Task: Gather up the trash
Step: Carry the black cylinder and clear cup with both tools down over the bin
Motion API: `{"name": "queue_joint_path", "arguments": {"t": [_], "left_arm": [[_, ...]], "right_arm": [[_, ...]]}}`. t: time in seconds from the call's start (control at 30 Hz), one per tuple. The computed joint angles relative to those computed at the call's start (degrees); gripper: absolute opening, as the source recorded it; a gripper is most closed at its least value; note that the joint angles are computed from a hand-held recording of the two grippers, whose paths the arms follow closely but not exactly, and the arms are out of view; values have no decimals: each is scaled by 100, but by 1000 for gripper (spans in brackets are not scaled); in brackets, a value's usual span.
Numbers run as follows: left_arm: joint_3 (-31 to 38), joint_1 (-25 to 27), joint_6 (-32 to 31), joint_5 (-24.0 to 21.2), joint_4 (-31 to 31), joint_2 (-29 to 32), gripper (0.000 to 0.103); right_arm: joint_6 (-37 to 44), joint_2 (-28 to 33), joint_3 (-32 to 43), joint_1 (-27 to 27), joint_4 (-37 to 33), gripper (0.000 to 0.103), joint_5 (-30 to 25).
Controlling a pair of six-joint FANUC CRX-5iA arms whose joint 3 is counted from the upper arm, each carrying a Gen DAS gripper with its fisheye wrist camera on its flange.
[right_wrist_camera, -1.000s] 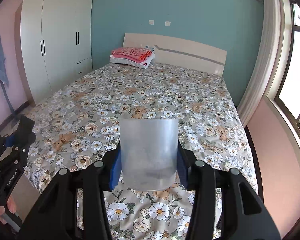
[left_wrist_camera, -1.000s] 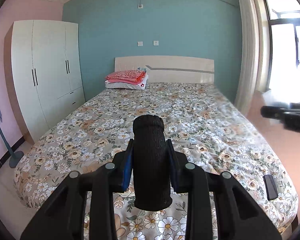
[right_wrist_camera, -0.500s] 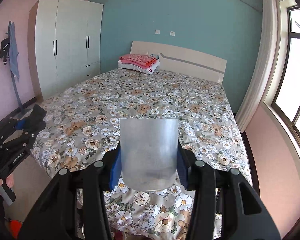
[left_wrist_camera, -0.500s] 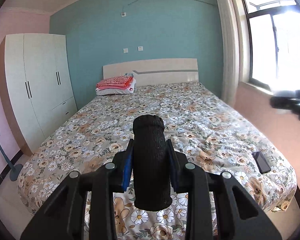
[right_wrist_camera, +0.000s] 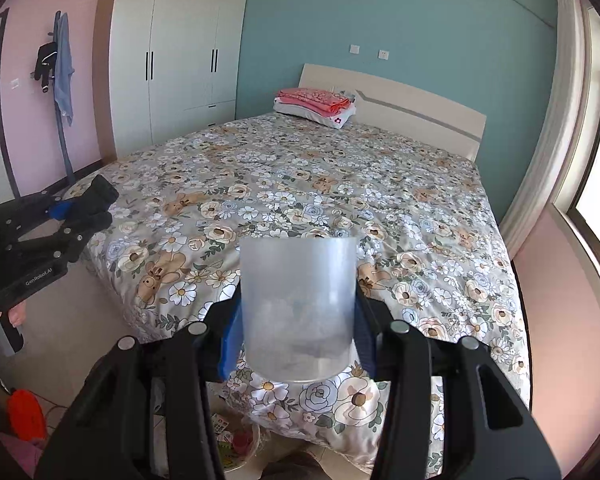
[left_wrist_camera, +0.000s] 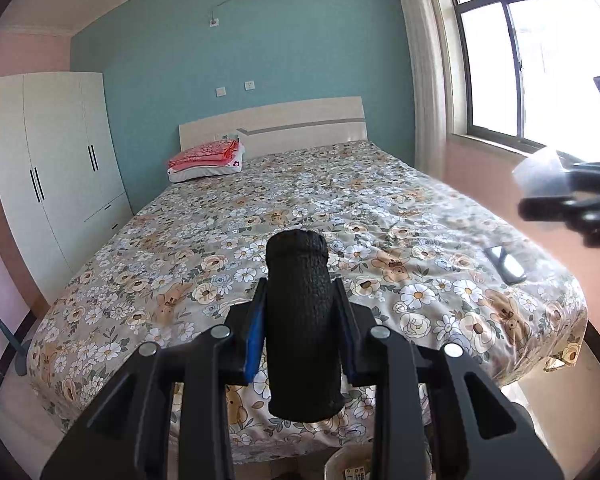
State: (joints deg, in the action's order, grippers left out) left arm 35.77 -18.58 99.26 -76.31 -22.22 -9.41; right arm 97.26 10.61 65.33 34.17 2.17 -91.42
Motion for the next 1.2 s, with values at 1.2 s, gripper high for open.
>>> {"name": "queue_joint_path", "arguments": {"t": [1.2], "left_arm": [[-4332, 976, -457, 170, 2300, -835, 33]], "right_arm": [[-600, -1728, -6043, 484, -934, 47, 1177]]}}
